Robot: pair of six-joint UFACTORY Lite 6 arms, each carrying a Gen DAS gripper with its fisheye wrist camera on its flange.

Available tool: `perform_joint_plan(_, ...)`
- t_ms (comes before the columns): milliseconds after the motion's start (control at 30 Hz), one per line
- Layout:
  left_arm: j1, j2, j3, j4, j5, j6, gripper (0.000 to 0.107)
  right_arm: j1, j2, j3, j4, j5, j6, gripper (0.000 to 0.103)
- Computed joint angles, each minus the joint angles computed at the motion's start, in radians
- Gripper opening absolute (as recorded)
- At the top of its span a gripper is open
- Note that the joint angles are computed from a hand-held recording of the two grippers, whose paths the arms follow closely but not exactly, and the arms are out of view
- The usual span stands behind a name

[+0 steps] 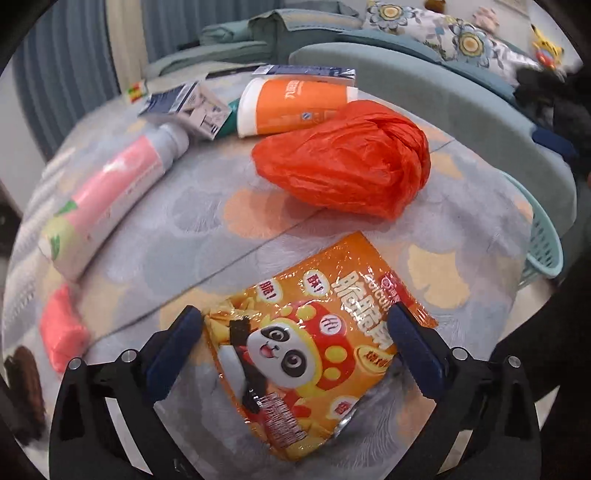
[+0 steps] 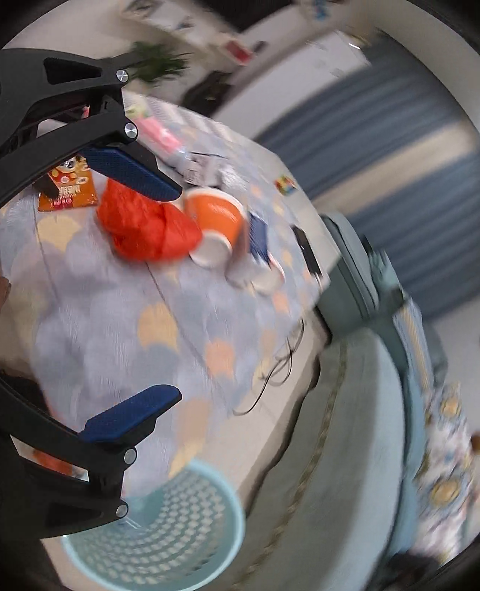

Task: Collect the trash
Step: 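Grasp the panda snack bag with the left tool while the right tool grasps the red plastic bag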

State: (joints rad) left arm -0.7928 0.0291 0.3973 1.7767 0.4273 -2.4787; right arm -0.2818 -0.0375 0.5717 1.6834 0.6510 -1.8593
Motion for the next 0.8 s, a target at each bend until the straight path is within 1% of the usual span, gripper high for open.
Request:
perform_joint_plan(100, 0.015, 0.026, 0.031, -0.001, -0.011, 0.008, 0.096, 0.183, 0.037, -0.015, 0.194, -0.109, -0.183, 0.095)
perform_joint_plan(133, 0.009, 0.028, 0.039, -0.018, -0.014, 0.030, 0.095, 0.220, 0.060, -0.010, 0.243, -0.134, -0.234, 0.095)
perform_joint_plan(167, 0.003, 0.033, 0.046, -0.031, -0.007, 0.042, 0.091, 0.267, 0.094, 0.001, 0.307, -0.167, -0.295, 0.095)
perform_joint_plan(200, -0.009, 0.031, 0.043, -0.045, 0.006, 0.047, 0.080, 0.297, 0.128, 0.012, 0.354, -0.187, -0.339, 0.095)
perform_joint_plan(233, -0.036, 0.009, 0.028, -0.088, 0.024, 0.069, 0.071, 0.318, 0.168, 0.031, 0.392, -0.199, -0.368, 0.095)
perform_joint_plan(267, -0.049, -0.002, 0.028, -0.139, 0.045, 0.112, 0.040, 0.330, 0.204, 0.049, 0.408, -0.202, -0.372, 0.095)
perform_joint_plan(300, -0.058, -0.008, 0.031, -0.196, 0.064, 0.161, 0.016, 0.342, 0.234, 0.072, 0.406, -0.207, -0.350, 0.095)
perform_joint_plan(333, -0.060, -0.018, 0.022, -0.210, 0.069, 0.172, 0.016, 0.354, 0.261, 0.095, 0.401, -0.208, -0.319, 0.095)
perform_joint_plan(367, -0.045, -0.048, 0.001, -0.183, 0.037, 0.155, 0.015, 0.363, 0.284, 0.113, 0.402, -0.207, -0.303, 0.095)
perform_joint_plan(433, -0.043, -0.084, -0.025, -0.156, 0.017, 0.135, 0.014, 0.394, 0.348, 0.173, 0.359, -0.219, -0.231, 0.095)
perform_joint_plan(500, -0.058, -0.109, -0.044, -0.143, 0.019, 0.118, 0.007, 0.425, 0.396, 0.210, 0.360, -0.233, -0.209, 0.095)
perform_joint_plan(533, -0.069, -0.129, -0.059, -0.135, 0.018, 0.105, 0.007, 0.435, 0.411, 0.219, 0.345, -0.236, -0.193, 0.087)
perform_joint_plan(567, -0.082, -0.151, -0.071, -0.126, 0.022, 0.095, 0.005, 0.446, 0.419, 0.225, 0.338, -0.244, -0.184, 0.077)
perform_joint_plan(600, -0.100, -0.171, -0.082, -0.127, 0.037, 0.093, 0.003, 0.457, 0.420, 0.223, 0.333, -0.252, -0.185, 0.055)
perform_joint_plan(633, -0.123, -0.190, -0.094, -0.139, 0.053, 0.091, 0.003, 0.461, 0.406, 0.205, 0.351, -0.246, -0.213, 0.044)
perform_joint_plan(667, -0.136, -0.214, -0.103, -0.149, 0.064, 0.096, 0.003, 0.463, 0.374, 0.172, 0.396, -0.236, -0.262, 0.041)
perform_joint_plan(700, -0.138, -0.238, -0.112, -0.147, 0.069, 0.095, 0.003, 0.462, 0.353, 0.153, 0.414, -0.228, -0.283, 0.034)
perform_joint_plan(733, -0.136, -0.262, -0.120, -0.145, 0.072, 0.097, 0.003, 0.444, 0.316, 0.127, 0.392, -0.205, -0.272, 0.028)
perform_joint_plan(800, -0.126, -0.329, -0.138, -0.160, 0.085, 0.119, 0.002, 0.415, 0.267, 0.108, 0.354, -0.177, -0.227, 0.027)
